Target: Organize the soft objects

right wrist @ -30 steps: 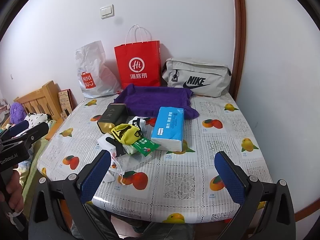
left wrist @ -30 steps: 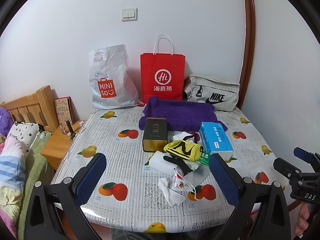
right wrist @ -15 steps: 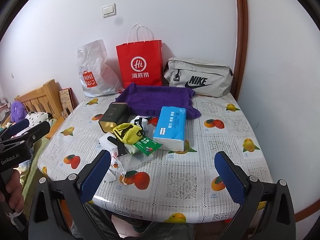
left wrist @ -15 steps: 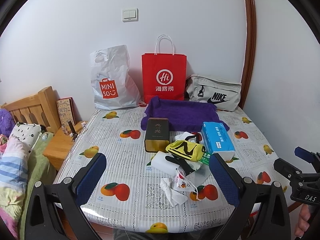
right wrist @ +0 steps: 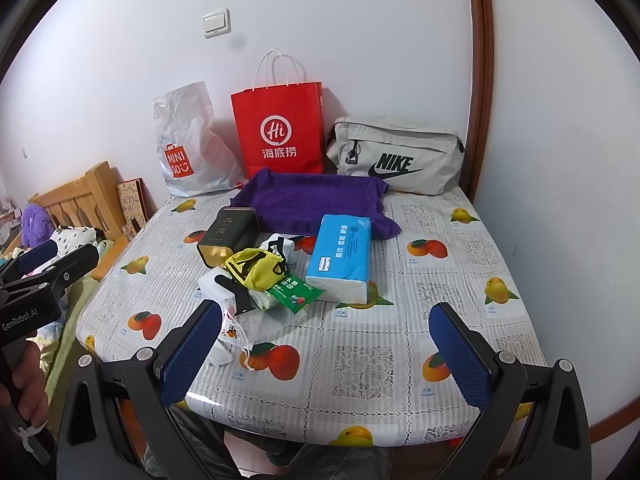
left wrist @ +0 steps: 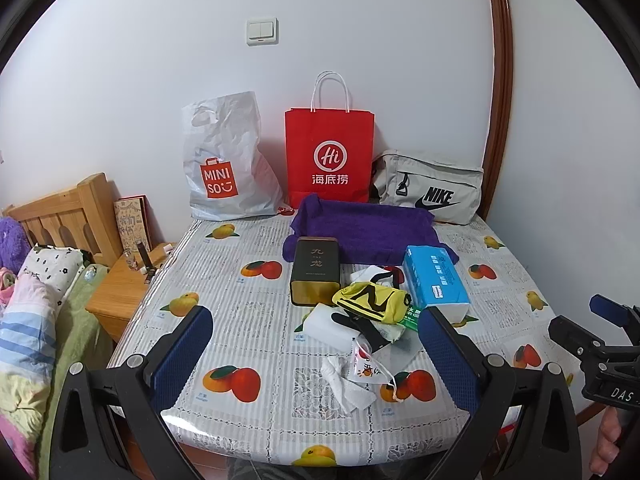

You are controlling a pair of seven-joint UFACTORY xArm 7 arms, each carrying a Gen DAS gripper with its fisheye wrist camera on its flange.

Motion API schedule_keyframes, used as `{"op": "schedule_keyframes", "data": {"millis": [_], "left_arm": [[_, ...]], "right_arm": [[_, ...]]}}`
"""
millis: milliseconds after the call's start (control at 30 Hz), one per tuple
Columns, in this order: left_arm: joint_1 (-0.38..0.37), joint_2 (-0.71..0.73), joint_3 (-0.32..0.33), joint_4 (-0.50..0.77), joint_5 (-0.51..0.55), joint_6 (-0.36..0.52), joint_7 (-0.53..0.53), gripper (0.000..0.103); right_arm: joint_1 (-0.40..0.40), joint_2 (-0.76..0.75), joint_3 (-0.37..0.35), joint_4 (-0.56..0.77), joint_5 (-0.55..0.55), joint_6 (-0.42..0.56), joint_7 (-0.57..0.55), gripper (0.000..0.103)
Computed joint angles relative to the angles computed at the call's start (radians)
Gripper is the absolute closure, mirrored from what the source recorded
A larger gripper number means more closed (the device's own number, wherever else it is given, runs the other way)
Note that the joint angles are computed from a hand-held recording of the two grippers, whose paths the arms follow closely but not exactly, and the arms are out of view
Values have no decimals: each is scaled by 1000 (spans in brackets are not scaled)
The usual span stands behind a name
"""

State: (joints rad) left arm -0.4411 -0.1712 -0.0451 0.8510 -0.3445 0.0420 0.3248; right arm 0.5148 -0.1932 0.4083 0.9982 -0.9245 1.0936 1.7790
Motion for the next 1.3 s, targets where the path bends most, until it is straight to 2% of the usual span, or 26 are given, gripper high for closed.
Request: {"op": "schedule_keyframes", "data": {"millis": [67,267,567,1100,1300], "left_arm": [[-13,-3,14,-3,-15,0,19,0],[4,-1,-2,1,2,1,-1,0],[-3,-7,16,-6,-10,3,20,0],[12,-8,5,-8,11,1,2,0],[-16,-6,34,-6,-24,4,43,0]], "right_arm": [[0,0,0,-1,-1,0,2,0],[0,-2,0,-1,-1,0,-1,0],[1,-1,1,-2,-2,1,3,0],[1,-4,4,0,-1,8,2,0],[1,-7,2,-3,1,1,-4,0]]}}
